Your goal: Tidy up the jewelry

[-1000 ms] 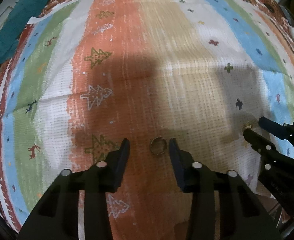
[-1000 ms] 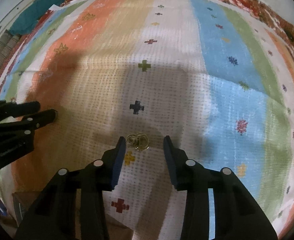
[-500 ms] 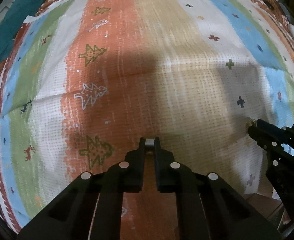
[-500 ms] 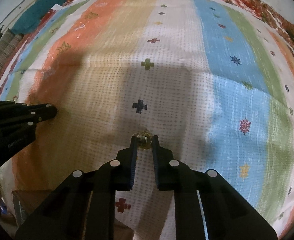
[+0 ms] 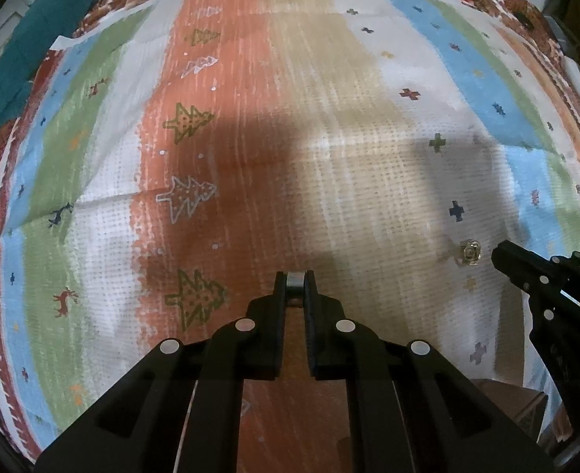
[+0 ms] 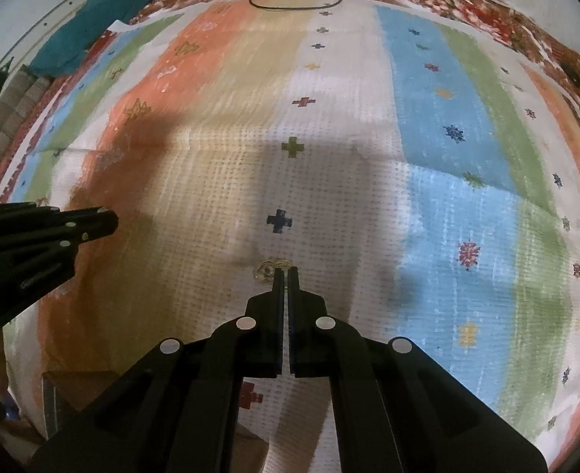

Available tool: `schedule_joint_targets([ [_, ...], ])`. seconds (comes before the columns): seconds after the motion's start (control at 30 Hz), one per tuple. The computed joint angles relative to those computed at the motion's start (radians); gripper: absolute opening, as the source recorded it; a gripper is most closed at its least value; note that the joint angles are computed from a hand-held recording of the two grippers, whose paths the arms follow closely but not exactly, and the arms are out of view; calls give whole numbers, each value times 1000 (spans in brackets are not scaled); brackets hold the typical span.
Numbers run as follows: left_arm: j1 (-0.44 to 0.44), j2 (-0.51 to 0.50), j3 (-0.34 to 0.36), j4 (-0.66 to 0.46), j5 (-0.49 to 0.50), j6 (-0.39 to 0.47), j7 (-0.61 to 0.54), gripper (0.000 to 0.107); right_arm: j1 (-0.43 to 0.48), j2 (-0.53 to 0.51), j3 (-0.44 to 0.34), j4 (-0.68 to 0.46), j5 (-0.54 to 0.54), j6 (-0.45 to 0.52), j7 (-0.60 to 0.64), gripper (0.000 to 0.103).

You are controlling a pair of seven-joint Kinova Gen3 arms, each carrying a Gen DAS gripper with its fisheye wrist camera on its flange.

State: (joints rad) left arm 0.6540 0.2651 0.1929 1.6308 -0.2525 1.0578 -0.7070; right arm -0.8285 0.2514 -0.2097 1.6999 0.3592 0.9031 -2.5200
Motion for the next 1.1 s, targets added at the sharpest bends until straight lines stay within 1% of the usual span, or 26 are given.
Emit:
schedule_joint_targets([
  [0.2, 13, -1, 4, -4, -8, 11, 10, 8, 8, 7, 4, -13, -11, 8, -1, 3],
  [0.23, 11, -3, 3, -2, -7, 12, 8, 8, 8, 9, 5, -16, -11, 10, 1, 10],
  [0.27, 9, -3, 4, -2, -5, 15, 4, 8, 7, 9, 6, -15, -10, 6, -1, 19],
  [0.3, 12, 3, 5, -15, -7, 25, 6, 8, 7, 5, 6, -9, -8, -1, -3, 38],
  [0.33, 12, 6, 5, -17, -7, 27, 4, 8, 6, 5, 6, -6, -4, -8, -2, 40],
  [0.6, 15, 22, -1, -28, -10, 31, -6, 8, 1, 40, 11, -30, -12, 11, 33, 40],
  [0.77, 16, 28, -3, -32, -10, 31, -13, 8, 10, 57, 14, -33, -37, -3, 62, 38],
  [0.83, 16, 31, -4, -33, -10, 29, -16, 8, -3, 67, 20, -39, -25, 6, 59, 28],
  [0.9, 17, 33, -4, -34, -9, 28, -19, 8, -7, 71, 25, -41, -21, 11, 57, 22],
  [1.03, -3, 20, -2, -21, 27, 0, -37, 8, 0, 65, 25, -33, -29, 0, 72, 19],
  [1.1, 1, 17, -4, -23, 19, 5, -31, 8, 0, 60, 26, -27, -29, -4, 70, 19],
])
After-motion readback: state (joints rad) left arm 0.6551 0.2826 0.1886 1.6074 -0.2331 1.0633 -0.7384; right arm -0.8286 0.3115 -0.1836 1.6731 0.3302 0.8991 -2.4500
